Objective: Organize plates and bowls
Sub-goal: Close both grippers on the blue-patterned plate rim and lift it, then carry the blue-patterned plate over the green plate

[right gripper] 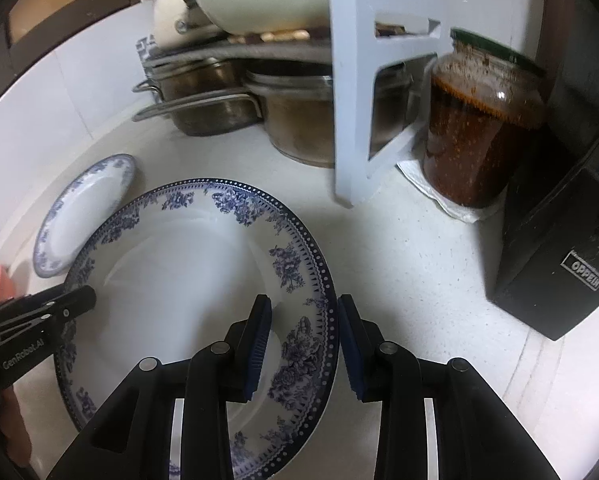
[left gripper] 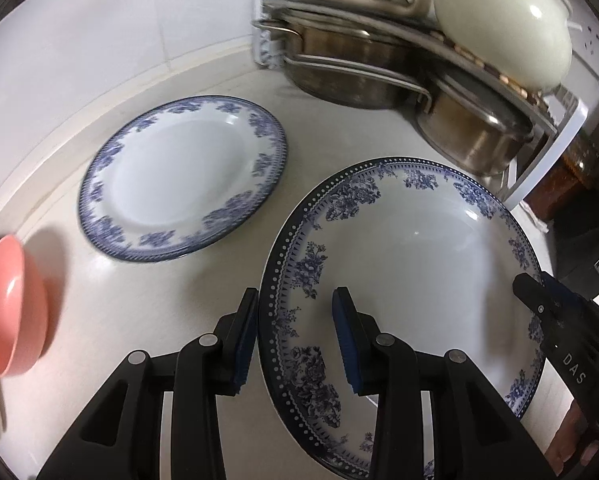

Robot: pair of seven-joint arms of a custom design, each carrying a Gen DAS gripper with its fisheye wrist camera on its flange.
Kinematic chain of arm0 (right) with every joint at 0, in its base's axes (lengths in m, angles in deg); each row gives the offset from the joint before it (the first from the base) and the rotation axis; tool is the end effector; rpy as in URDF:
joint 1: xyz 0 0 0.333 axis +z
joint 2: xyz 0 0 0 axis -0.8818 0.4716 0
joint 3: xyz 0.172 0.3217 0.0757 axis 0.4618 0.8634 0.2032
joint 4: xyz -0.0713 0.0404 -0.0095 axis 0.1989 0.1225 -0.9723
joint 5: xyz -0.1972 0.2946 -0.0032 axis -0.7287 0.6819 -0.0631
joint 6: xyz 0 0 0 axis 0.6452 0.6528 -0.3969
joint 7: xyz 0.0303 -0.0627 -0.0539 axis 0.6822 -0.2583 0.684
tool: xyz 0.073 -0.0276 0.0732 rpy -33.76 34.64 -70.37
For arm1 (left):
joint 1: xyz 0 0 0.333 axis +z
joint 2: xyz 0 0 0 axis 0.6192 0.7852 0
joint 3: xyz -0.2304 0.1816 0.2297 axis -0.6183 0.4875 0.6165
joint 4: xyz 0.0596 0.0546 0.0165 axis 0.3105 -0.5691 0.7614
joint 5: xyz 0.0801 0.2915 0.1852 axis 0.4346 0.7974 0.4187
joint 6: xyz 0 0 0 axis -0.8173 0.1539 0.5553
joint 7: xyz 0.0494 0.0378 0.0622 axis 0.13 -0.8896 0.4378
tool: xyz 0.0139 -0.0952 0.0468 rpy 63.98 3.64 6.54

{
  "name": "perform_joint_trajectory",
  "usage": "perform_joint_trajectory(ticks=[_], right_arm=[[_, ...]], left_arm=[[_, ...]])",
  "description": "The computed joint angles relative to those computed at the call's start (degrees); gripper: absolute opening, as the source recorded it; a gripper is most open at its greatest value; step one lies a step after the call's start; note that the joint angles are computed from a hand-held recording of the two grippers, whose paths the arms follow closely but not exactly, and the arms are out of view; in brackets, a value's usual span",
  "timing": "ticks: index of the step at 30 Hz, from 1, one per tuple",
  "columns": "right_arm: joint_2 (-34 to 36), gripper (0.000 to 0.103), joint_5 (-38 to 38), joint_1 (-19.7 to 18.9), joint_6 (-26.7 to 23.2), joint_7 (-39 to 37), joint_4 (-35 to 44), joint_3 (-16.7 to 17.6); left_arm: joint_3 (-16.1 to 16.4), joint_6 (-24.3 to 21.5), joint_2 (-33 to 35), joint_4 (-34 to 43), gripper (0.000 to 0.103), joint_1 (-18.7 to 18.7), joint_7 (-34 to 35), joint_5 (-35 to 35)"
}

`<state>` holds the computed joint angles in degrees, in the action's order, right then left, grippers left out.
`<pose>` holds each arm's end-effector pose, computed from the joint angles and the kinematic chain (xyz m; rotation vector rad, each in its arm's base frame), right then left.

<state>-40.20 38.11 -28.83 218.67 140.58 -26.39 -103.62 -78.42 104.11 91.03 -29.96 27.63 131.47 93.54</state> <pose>0.6716 0.2249 0.3370 -1.6776 1.9672 -0.6047 0.7028 -0.1725 0.3252 -1.8705 2.0625 -0.5978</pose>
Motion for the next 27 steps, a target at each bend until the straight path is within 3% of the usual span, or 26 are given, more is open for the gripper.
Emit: perform_joint_trajectory(ticks=[11,23,27], right_arm=[[-4.1,0.035,-2.6,5.6,2.1,0.4,-3.5,-2.7],[-7.2,0.035,-4.0,10.1,4.3,-1.3,-5.7,-3.1],[-8.0,0.035,-4.2,11.8,4.7,-2.0,-6.3,-3.1]], left_arm=[[5.9,6.6,-9.2,-12.8,0.037,-2.3,-6.9,2.2],[16.6,12.7,-18.5,-26.4,0.037,-8.4,-18.3,8.0],[22.2,14.6,-21.4,-30.7,0.037,-11.9,-22.6,11.1]])
